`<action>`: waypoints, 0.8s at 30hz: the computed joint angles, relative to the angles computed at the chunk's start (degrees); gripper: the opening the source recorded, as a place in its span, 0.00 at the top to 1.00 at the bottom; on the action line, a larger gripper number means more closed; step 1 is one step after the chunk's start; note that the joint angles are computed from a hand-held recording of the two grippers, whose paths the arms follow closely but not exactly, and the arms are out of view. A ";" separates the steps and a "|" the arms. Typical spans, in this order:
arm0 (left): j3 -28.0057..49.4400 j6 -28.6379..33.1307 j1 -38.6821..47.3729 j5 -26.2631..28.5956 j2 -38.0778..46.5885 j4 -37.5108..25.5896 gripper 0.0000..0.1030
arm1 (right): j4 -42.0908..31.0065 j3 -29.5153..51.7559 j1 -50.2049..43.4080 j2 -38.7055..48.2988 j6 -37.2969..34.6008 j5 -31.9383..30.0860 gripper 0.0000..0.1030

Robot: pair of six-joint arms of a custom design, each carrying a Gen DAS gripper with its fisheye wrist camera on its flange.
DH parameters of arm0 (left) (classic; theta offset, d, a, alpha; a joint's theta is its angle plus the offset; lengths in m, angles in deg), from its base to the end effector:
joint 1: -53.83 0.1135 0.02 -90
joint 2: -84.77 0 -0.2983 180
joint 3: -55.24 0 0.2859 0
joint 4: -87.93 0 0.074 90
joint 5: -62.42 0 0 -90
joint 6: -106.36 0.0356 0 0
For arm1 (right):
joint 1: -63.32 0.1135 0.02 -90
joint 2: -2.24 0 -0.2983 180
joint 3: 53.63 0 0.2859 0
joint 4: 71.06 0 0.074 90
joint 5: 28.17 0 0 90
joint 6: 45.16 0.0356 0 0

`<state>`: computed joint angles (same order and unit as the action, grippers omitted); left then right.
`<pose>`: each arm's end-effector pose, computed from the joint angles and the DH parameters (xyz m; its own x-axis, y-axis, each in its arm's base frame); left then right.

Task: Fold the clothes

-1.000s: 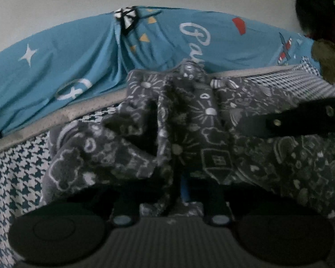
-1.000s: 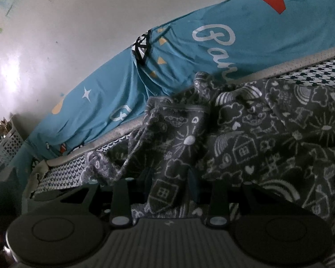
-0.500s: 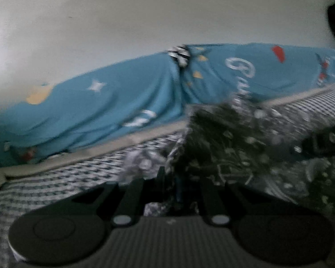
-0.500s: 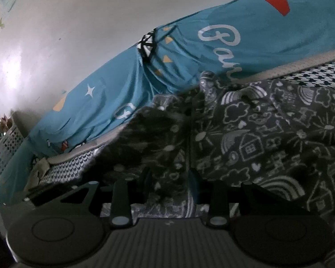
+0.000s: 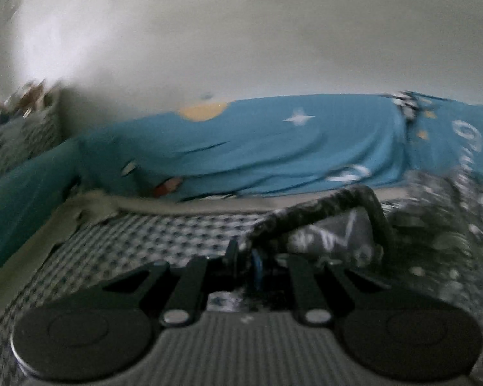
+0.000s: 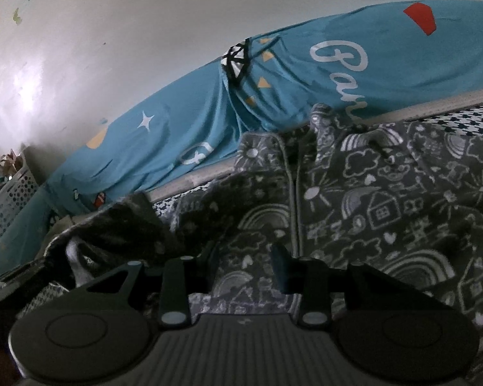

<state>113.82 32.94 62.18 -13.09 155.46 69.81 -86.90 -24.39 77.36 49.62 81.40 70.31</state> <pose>0.2928 0.0340 0.2804 -0.4565 0.2122 -0.8640 0.2124 0.9691 0.1258 0.1762 0.0386 0.1830 -0.5078 0.4803 -0.7152 0.2255 0.8753 0.4277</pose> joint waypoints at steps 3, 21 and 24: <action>2.66 -2.58 3.49 -0.16 2.77 -1.78 0.90 | 0.93 -0.02 0.96 1.13 0.12 0.25 0.65; 7.25 -2.83 12.90 -2.35 8.67 -2.56 0.67 | 4.54 0.30 2.66 8.56 0.86 0.53 0.65; 9.72 -3.60 13.47 0.47 11.31 -1.93 0.64 | 5.17 0.26 3.68 9.77 0.91 0.92 0.65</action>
